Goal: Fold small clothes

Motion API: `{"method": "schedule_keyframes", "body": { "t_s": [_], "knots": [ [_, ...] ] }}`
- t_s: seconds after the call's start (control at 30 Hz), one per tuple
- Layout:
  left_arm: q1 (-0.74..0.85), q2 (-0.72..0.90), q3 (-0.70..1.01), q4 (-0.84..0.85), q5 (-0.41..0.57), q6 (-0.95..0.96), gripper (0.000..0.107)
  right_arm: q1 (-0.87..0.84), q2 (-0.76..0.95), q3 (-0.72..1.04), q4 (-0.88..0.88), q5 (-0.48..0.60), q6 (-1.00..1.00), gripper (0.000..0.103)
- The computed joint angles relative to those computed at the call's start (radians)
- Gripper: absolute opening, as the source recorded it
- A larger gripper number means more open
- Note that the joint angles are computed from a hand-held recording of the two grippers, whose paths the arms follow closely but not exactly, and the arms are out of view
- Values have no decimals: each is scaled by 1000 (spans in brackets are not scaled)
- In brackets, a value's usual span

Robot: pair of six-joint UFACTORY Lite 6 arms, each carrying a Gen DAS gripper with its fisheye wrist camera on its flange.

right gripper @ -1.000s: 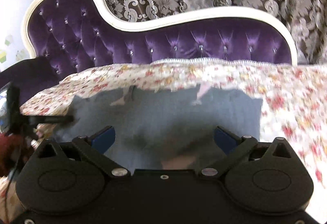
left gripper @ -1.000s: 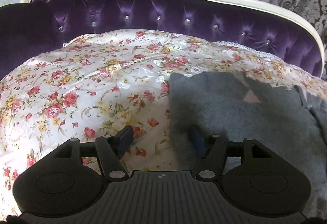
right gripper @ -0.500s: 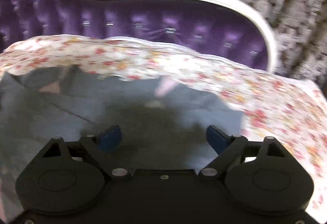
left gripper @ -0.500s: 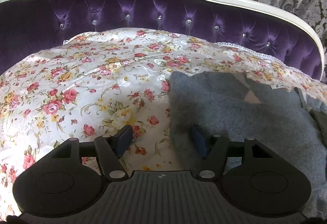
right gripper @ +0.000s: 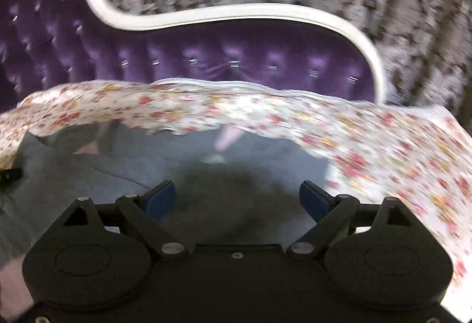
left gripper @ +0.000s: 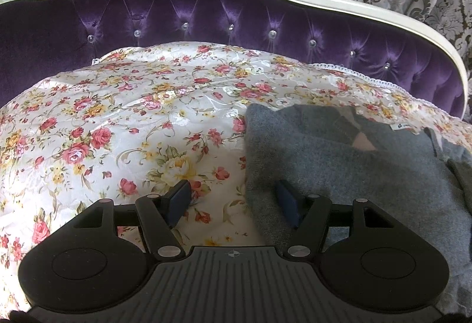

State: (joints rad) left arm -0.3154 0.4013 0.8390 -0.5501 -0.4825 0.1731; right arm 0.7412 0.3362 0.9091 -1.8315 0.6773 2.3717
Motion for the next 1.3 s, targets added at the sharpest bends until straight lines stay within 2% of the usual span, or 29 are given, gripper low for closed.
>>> {"method": "schedule_keyframes", "body": {
  "t_s": [0.07,0.17,0.23,0.3,0.4,0.5,0.6,0.77,0.8,0.83,0.9,0.93,1.1,1.2,1.3],
  "knots": [
    [-1,0,0,-1,0,0,64,-8,120,147,47,-38,-91,92],
    [0,0,-1,2,-1,-3,64,-19,259,303,155,-38,-248,91],
    [0,-1,0,2,1,-3,64,-26,296,328,199,-12,-307,89],
    [1,-2,-1,5,2,-7,64,-35,251,258,207,26,-294,89],
    [0,-2,-1,1,1,-4,64,-54,77,24,156,69,-154,89],
    [0,-2,-1,4,0,-6,64,-54,-74,-162,176,121,-95,89],
    [0,-1,0,4,0,-8,64,-63,-237,-338,90,96,44,89],
    [-1,0,-1,2,-3,-6,64,-106,-361,-454,-147,19,308,89],
    [-1,-1,-1,3,-3,-7,64,-124,-353,-435,-189,-4,326,86],
    [-1,-1,-2,3,-3,-8,64,-137,-325,-400,-214,-21,333,73],
    [-1,-1,-2,5,-3,-9,64,-153,-273,-336,-253,-36,345,57],
    [-1,-1,-1,4,-4,-9,64,-161,-232,-283,-266,-48,340,55],
    [-2,-1,-3,9,-6,-15,64,-159,-25,-32,-268,-109,278,57],
    [-2,-2,-3,9,-5,-18,64,-143,152,188,-47,-154,24,61],
    [-2,-1,-1,6,-3,-16,64,-143,290,343,158,-169,-188,59]
  ]
}}
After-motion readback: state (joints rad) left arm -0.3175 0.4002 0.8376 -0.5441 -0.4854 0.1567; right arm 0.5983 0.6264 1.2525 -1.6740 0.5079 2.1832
